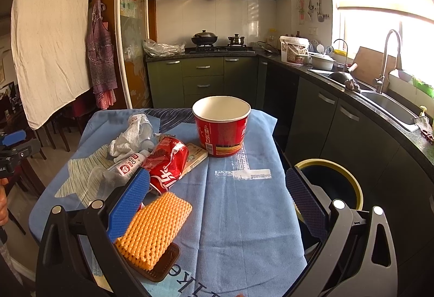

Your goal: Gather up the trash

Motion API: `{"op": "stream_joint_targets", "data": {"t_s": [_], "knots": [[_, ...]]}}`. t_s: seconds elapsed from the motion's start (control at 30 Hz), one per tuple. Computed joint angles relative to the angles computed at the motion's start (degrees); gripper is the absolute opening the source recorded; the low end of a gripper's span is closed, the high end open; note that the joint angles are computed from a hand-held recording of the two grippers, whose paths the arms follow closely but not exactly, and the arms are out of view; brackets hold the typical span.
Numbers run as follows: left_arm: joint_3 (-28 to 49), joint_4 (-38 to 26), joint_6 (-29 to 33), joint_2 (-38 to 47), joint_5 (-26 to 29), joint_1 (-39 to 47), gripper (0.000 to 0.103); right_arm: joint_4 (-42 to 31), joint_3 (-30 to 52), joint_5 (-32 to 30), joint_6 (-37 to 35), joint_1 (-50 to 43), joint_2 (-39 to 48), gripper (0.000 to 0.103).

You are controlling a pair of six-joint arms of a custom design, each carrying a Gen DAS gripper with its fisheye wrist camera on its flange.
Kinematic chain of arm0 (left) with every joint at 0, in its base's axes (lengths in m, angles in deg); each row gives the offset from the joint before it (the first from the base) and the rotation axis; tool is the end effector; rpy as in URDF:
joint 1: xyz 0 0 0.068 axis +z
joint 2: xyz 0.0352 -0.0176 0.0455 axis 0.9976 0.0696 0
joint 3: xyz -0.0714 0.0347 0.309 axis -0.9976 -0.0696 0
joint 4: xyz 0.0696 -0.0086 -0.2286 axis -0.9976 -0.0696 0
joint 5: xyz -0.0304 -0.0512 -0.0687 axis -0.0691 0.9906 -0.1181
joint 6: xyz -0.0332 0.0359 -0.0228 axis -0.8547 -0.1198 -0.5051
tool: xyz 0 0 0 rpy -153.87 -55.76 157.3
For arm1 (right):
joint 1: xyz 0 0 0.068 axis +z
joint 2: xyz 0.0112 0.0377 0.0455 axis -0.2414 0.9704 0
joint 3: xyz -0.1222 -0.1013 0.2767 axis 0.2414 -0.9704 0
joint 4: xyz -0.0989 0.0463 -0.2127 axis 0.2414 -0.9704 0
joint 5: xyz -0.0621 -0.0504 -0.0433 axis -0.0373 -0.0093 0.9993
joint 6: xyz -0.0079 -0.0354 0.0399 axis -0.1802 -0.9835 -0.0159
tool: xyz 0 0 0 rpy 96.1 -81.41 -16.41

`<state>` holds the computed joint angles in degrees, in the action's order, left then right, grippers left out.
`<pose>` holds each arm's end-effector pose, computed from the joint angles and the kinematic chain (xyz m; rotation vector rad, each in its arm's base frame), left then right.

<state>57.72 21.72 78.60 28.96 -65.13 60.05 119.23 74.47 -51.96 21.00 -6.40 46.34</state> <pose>0.3151 -0.1494 0.1499 0.3773 2.1112 -0.1850 0.2396 0.0233 0.1254 0.1951 2.0769 -0.0600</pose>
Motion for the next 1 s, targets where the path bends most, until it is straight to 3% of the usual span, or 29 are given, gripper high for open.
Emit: {"op": "stream_joint_targets", "data": {"t_s": [0.13, 0.27, 0.43, 0.6, 0.7, 0.87, 0.93, 1.0], "knots": [[9.4, -7.1, 0.2, 4.1, 1.7, 1.8, 0.097, -15.6, 10.5, -11.5, -1.6, -8.5, -0.9, 0.099], [23.3, -17.8, 0.6, 10.4, 2.9, 3.1, 0.097, -34.8, 26.3, -20.3, -4.7, -14.9, 1.0, 0.099], [40.8, -28.0, 0.8, 20.0, 2.6, 3.9, 0.097, -58.8, 51.0, -21.3, -7.2, -17.8, 8.9, 0.094], [56.3, -34.6, 0.3, 29.6, 2.9, 4.8, 0.097, -83.5, 81.8, -19.5, -6.6, -19.2, 24.0, 0.063], [61.5, -36.2, 0.1, 33.4, 3.7, 5.0, 0.097, -96.2, 98.8, -18.6, -5.9, -19.6, 33.3, 0.050], [64.4, -37.7, 1.6, 36.2, 3.6, 5.3, 0.097, -110.7, 120.0, -18.5, -5.2, -19.5, 44.4, 0.041], [64.0, -37.2, 1.9, 36.3, 3.0, 5.3, 0.097, -114.7, 125.7, -18.4, -5.0, -19.3, 47.3, 0.033], [64.1, -37.3, 1.7, 36.4, 4.1, 5.6, 0.097, -118.4, 131.1, -17.8, -4.9, -19.0, 49.9, 0.016]]}}
